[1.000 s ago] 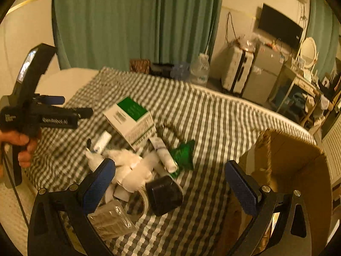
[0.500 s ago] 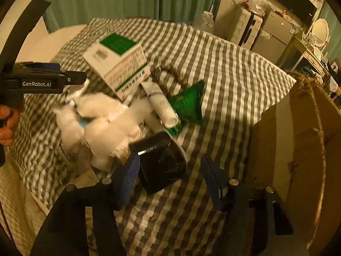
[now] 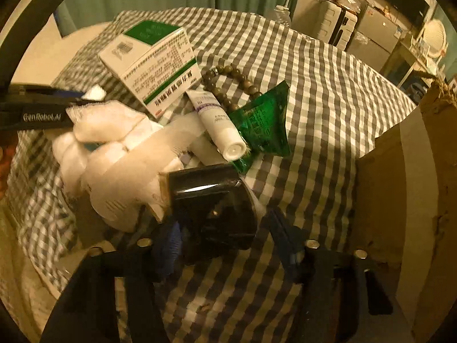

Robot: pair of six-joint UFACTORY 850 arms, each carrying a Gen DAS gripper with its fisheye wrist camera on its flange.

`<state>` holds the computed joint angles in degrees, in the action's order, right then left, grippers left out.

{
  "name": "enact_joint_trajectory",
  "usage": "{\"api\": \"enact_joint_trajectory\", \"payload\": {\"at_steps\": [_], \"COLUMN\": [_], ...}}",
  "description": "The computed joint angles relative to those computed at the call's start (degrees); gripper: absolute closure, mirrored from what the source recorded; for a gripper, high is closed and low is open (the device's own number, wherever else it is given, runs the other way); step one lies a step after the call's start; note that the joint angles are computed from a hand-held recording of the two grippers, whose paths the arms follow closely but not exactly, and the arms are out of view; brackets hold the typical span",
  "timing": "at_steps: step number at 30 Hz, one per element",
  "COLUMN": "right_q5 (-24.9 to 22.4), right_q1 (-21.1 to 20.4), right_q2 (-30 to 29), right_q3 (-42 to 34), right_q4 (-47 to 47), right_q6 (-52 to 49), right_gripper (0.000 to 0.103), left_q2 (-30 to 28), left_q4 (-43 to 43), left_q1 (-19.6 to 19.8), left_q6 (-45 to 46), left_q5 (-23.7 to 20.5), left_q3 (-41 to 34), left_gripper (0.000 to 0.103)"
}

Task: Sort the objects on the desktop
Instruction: 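Grasp the black roll with the right tool while the left tool grasps the blue tissue pack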

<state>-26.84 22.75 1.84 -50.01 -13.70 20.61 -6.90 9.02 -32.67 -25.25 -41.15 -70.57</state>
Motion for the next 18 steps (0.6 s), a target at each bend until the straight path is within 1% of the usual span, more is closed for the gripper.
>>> {"api": "enact_joint_trajectory", "payload": {"at_steps": [3, 6, 11, 18], "right_q5": [0.75, 1.29, 2.62, 4.73], "right_q1": [-0.91, -1.17, -1.49, -1.84], "right_q2": [0.63, 0.87, 2.63, 5.35], "right_q3": [0.21, 0.39, 0.39, 0.57], "right_q4": [2.63, 3.80, 3.22, 2.67], "right_q6": [-0.88, -1.04, 0.62, 2.71], "right_gripper": [0.055, 0.056, 0.056, 0.056], "left_q2": [0.57, 1.22, 2.49, 4.44], "left_q4": [0.39, 0.65, 0.14, 1.74], "left_q1": [0.33, 0.96, 1.37, 0.59], "left_q6": [-1.09, -1.88, -1.68, -3.72], "left_q5": [0.41, 0.97, 1.69, 3.40], "left_q3": [-0.48, -0.52, -0.74, -1.15], "left_gripper": [0.075, 0.080, 0.080, 0.080]}}
